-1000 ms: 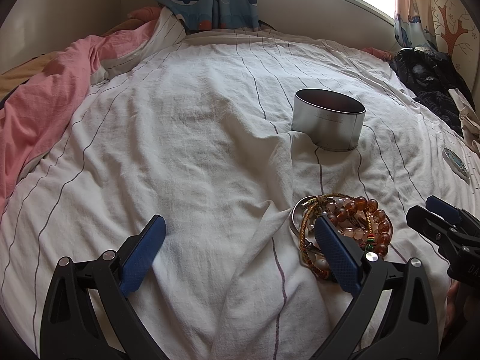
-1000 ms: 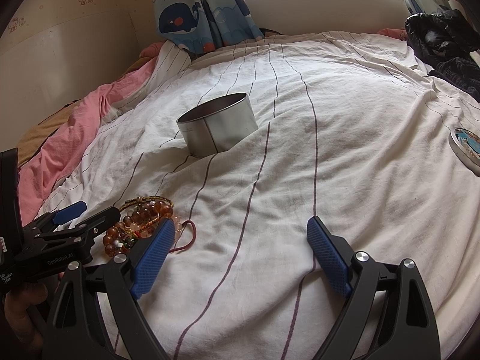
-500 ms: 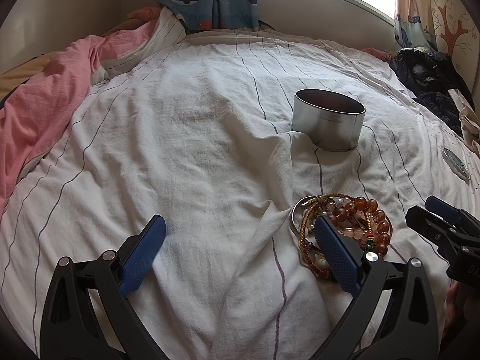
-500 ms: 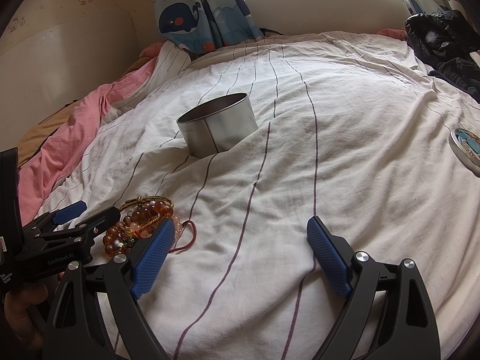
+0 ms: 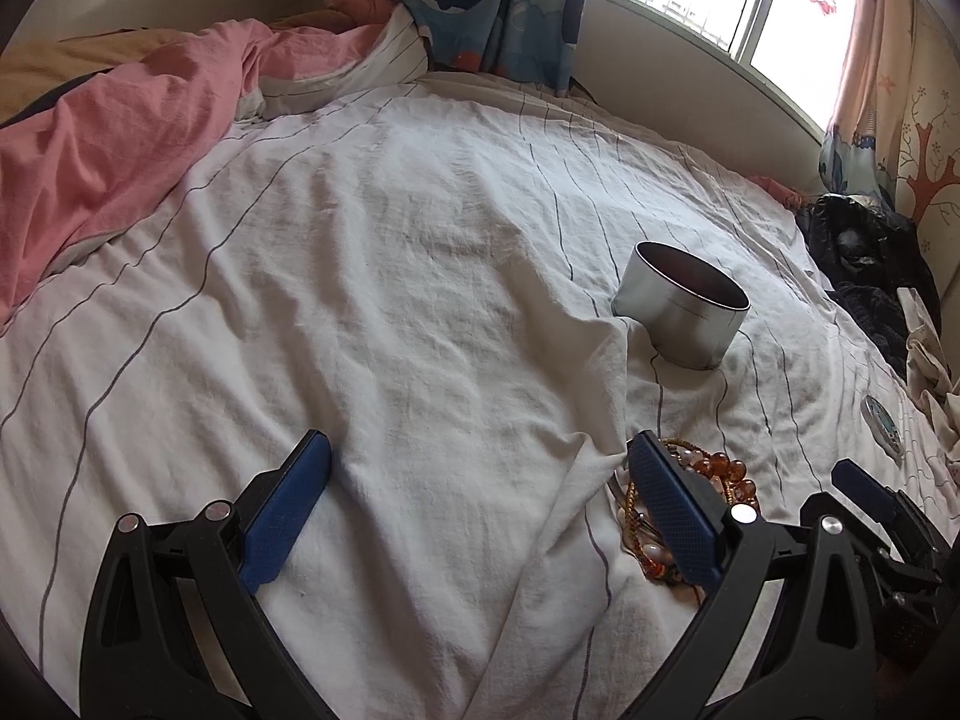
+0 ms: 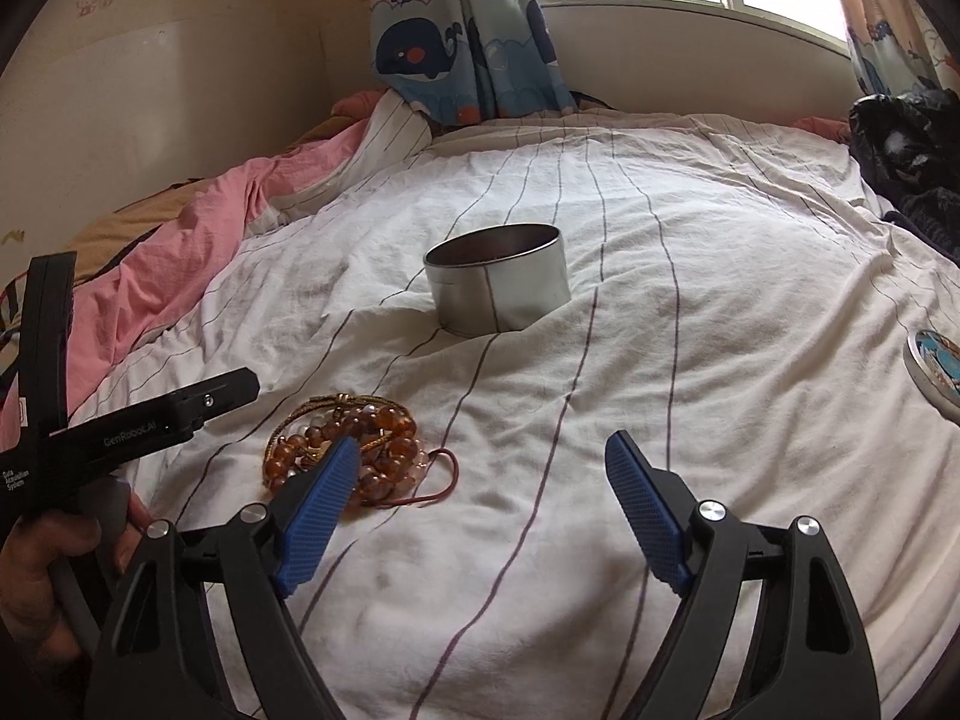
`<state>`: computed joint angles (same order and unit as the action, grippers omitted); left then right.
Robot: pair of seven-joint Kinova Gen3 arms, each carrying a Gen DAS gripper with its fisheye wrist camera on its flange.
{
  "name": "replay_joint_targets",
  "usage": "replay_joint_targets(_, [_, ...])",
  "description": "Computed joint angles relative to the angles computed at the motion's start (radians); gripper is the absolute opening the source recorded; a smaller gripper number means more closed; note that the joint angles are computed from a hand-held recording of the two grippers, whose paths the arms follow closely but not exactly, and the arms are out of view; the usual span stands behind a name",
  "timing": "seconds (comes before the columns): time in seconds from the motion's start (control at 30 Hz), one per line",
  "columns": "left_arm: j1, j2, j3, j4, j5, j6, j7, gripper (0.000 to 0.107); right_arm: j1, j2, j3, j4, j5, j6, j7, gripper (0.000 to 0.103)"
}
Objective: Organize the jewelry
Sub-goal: 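Grasp the amber bead bracelet with the right tool and lift it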
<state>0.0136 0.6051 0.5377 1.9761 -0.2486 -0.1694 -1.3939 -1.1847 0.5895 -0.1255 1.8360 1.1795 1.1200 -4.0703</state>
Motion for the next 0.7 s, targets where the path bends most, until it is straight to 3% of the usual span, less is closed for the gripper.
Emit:
replay_joint_targets(0.17, [-0.014, 0.002, 0.001, 0.006, 0.016, -0.019, 0.037, 0.095, 0.052, -0.006, 0.001, -0.018, 0.019, -0.075, 0.119, 0.069])
replay_joint_targets(0.43, [0.009, 0.002, -0.023, -0.011, 0.019, 0.0, 0.057, 0.095, 0.15, -0.026, 0.027, 0.0, 0.019, -0.301, 0.252, 0.065])
replay_joint_targets(0.5, [0.017, 0.002, -0.028, -0.018, 0.024, 0.008, 0.058, 0.095, 0.151, -0.032, 0.037, 0.015, 0.031, -0.336, 0.241, 0.051])
replay_joint_targets(0.57, [0.025, 0.002, -0.035, -0.024, 0.029, 0.015, 0.053, 0.095, 0.152, -0.031, 0.041, 0.017, 0.039, -0.36, 0.249, 0.026])
replay_joint_targets(0.6, [0.024, 0.002, -0.035, -0.023, 0.03, 0.015, 0.05, 0.095, 0.152, -0.03, 0.042, 0.012, 0.034, -0.365, 0.267, 0.018])
replay_joint_targets(0.63, [0.023, 0.003, -0.032, -0.024, 0.032, 0.014, 0.049, 0.095, 0.151, -0.025, 0.04, 0.001, 0.019, -0.356, 0.294, 0.013])
replay_joint_targets(0.7, [0.016, 0.005, -0.024, -0.022, 0.033, 0.012, 0.047, 0.095, 0.133, -0.026, 0.049, -0.004, 0.013, -0.344, 0.299, 0.013])
